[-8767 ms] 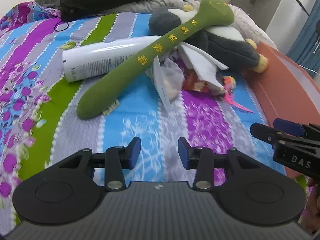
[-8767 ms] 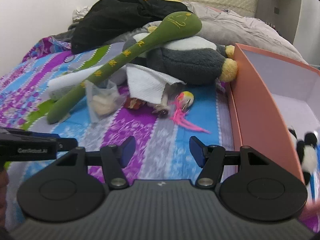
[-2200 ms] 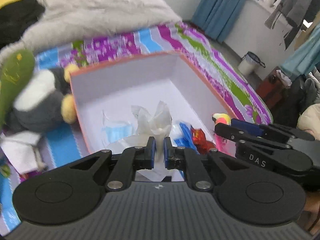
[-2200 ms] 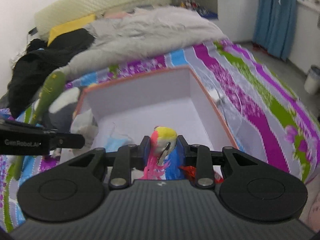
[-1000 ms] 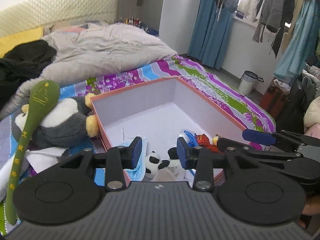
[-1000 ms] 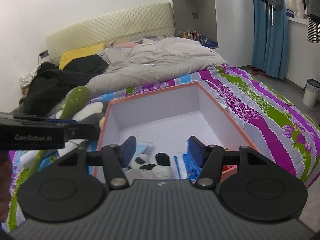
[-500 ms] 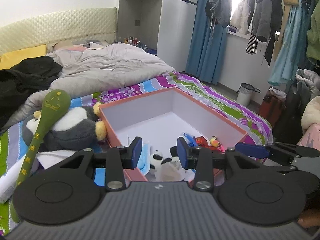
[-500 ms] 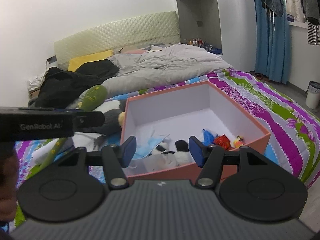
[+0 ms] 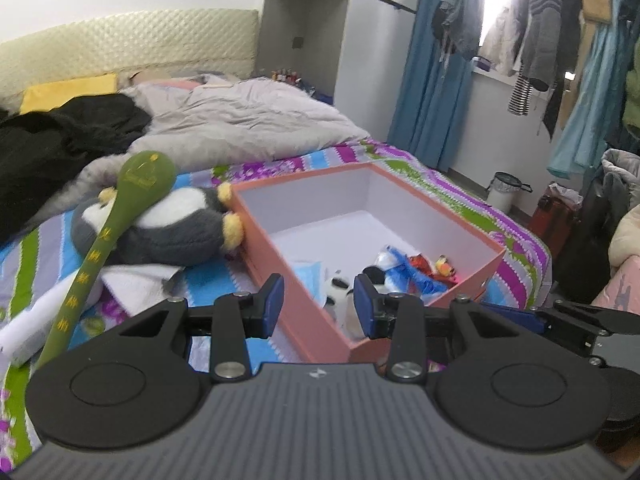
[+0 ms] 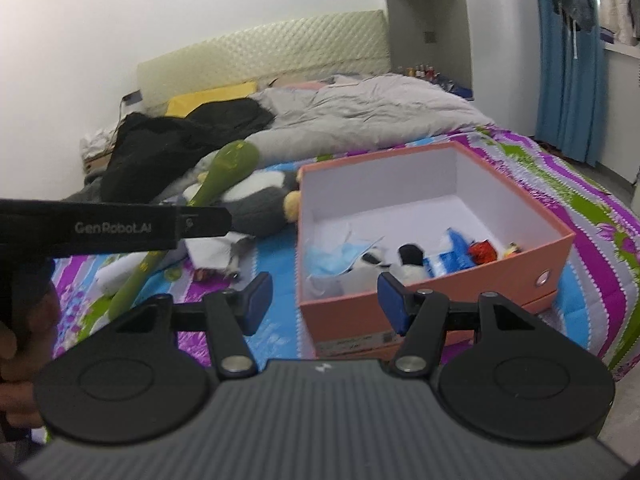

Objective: Organize soft objects
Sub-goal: 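Withdraw both tools from the pink box toward the remaining items, then reach the right tool to the white fluffy item while the left tool reaches the brown candy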

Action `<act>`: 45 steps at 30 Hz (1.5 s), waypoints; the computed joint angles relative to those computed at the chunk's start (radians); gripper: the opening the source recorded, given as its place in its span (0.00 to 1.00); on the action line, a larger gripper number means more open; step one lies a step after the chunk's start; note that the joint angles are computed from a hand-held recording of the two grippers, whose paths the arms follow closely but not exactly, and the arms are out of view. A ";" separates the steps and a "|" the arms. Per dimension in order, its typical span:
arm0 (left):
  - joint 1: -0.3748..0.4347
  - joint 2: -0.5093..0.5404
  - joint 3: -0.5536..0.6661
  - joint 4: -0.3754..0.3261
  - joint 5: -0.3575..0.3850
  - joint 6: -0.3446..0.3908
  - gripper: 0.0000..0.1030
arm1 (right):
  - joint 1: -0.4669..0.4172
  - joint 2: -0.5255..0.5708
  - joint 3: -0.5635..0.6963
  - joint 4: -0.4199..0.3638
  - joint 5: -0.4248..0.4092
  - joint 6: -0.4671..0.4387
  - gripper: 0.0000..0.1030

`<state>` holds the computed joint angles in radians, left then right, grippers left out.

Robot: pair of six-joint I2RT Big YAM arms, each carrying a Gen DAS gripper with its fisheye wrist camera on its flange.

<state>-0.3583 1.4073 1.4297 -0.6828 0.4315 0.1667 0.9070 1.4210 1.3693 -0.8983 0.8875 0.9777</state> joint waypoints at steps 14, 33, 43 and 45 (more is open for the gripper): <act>0.142 -0.098 -0.151 -0.024 0.013 0.005 0.43 | 0.055 0.046 0.025 -0.009 -0.042 0.007 0.59; 0.220 -0.041 -0.174 -0.044 -0.033 -0.008 0.43 | 0.046 0.143 0.064 0.073 -0.159 -0.109 0.59; 0.208 0.112 -0.082 -0.030 -0.106 -0.022 0.43 | -0.016 0.195 0.064 0.188 -0.258 -0.196 0.59; 0.205 0.148 -0.058 -0.028 -0.126 -0.036 0.43 | -0.034 0.210 0.068 0.205 -0.282 -0.217 0.59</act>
